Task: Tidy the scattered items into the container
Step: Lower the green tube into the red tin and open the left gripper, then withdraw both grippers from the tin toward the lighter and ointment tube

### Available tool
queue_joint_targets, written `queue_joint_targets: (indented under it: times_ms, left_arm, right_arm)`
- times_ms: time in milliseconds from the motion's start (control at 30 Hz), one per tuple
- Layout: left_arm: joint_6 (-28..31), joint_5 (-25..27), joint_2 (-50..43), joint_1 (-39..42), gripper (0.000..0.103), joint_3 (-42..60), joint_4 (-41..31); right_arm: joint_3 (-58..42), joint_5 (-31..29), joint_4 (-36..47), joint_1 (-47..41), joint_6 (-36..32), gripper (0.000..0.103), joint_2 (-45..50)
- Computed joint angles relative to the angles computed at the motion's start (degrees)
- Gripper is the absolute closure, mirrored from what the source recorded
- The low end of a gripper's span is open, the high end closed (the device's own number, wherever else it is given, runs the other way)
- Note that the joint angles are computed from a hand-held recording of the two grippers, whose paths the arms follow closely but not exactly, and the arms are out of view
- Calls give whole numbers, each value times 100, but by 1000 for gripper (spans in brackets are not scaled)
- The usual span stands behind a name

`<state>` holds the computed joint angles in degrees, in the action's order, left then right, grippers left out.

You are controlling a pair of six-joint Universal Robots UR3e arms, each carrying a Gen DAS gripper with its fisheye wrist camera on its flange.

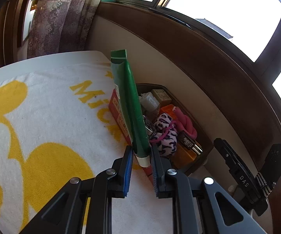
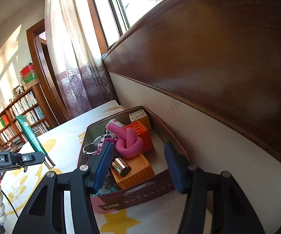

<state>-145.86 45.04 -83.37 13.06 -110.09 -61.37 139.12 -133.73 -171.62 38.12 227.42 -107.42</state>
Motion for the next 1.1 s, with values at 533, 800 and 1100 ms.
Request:
queue_joint_targets:
  times_ms: [533,800,1100]
  left_arm:
    - [-630,1044,-748,-1660,23,369,1111]
    - [-798,1122,-788,-1446,22,177,1759]
    - [-807,1231,-761,-951,22,-71,1740]
  right_arm:
    - [557,486,-308,-564,-107,41,-581]
    - [547,616,-430,-593,-60,40,-372]
    - [134,201,-340,-87,130,34,83]
